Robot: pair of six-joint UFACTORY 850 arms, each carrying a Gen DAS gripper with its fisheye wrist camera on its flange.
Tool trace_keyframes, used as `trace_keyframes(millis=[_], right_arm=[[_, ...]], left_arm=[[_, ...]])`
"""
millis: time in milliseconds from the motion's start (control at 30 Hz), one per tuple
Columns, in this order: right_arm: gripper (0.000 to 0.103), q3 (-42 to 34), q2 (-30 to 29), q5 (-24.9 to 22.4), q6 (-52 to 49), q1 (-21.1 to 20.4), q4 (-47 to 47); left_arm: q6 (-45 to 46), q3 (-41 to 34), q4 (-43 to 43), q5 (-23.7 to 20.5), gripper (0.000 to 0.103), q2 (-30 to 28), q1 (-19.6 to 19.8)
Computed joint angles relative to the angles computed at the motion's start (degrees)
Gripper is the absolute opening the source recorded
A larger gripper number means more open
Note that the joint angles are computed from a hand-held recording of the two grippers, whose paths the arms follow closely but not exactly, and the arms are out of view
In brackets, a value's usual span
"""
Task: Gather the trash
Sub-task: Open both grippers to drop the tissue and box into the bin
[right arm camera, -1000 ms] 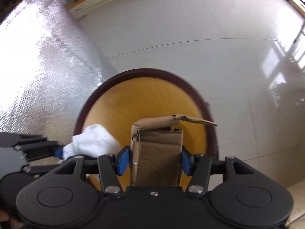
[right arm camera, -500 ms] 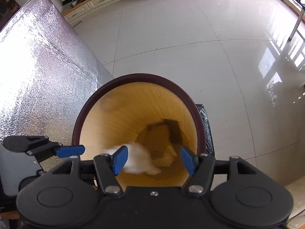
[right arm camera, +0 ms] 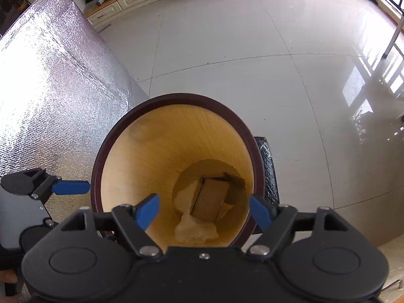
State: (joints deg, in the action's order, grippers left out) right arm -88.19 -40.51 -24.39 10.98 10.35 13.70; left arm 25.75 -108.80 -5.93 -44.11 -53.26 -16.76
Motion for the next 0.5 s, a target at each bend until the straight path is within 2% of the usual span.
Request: trace_keyframes(millis=[133,267,300,500], right_arm=[[0.093,0.40,0.31,1.14,2.77,0.44,-2.72],[0.099,0.89,1.01,2.19,6.17,1.02,-6.07],[0.103,0.86,1.08,2.20,7.69,1.26,-7.71],[0.103,1.55,1.68,1.63,11.15,2.02,-13.16]], left_arm=[[-0.27,1.01,-0.51,0.61,0.103,0.83,0.26],[-2.69,1.23,0.51,1.17,0.103,1.10,0.61],[-3.21,1.41,0.62,1.36,0.103,1.26,0.66],[-5.14,2.05,-0.93,1.80,0.103,2.40,1.48]])
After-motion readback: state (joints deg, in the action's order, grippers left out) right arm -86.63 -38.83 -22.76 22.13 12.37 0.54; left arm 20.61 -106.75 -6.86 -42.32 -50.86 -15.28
